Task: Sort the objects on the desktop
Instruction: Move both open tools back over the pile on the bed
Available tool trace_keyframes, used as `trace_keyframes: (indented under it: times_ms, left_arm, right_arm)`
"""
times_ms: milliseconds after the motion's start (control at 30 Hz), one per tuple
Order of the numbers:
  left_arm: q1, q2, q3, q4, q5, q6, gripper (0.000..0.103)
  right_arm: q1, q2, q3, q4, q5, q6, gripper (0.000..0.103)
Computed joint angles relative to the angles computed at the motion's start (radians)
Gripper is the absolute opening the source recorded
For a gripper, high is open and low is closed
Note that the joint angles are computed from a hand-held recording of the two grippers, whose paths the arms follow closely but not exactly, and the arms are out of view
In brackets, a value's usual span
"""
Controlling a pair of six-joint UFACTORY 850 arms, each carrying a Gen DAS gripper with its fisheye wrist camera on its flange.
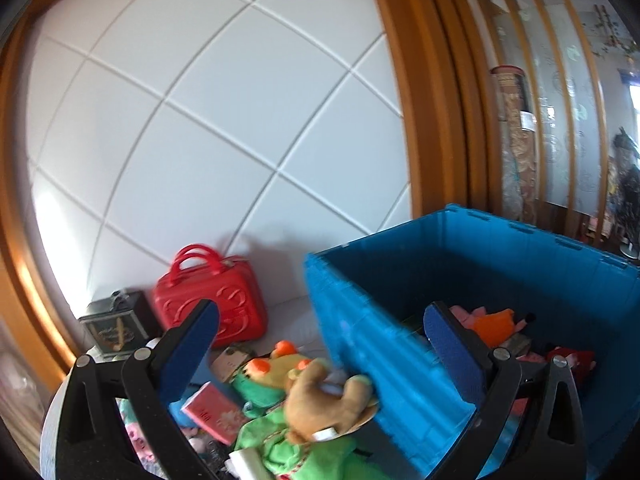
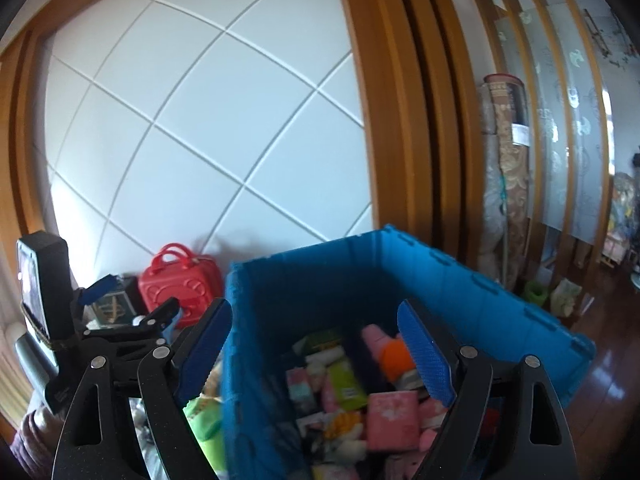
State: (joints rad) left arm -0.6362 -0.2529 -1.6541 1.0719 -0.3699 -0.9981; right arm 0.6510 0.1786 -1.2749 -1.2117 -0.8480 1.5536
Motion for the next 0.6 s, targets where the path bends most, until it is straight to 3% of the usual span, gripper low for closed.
trace_keyframes:
  times_ms: [167, 267, 367, 600]
  left_arm:
    - [0.085, 0.103, 0.157, 0.173, 0.033, -0.182, 0.103]
    - [0.157, 0.149, 0.227, 0.188, 0.071, -0.193, 0.103]
    - [0.244, 0.193, 0.308, 0.321, 0.117, -0.301, 0.103]
    - [0.473, 0.226, 0.414, 0.388, 0.235, -0.268, 0.103]
  right_arm:
    - [0.042, -0.084, -0.074, 0.006, 0.015, -0.032, 0.086]
    - [0.067, -0.148, -0.123, 0.003, 0.039, -0.042, 0.086]
    - [0.090, -0.223, -0.182, 0.020, 0.073, -0.044, 0.086]
    - [0.146, -0.449, -0.368, 0.019, 0.142, -0.084, 0.092]
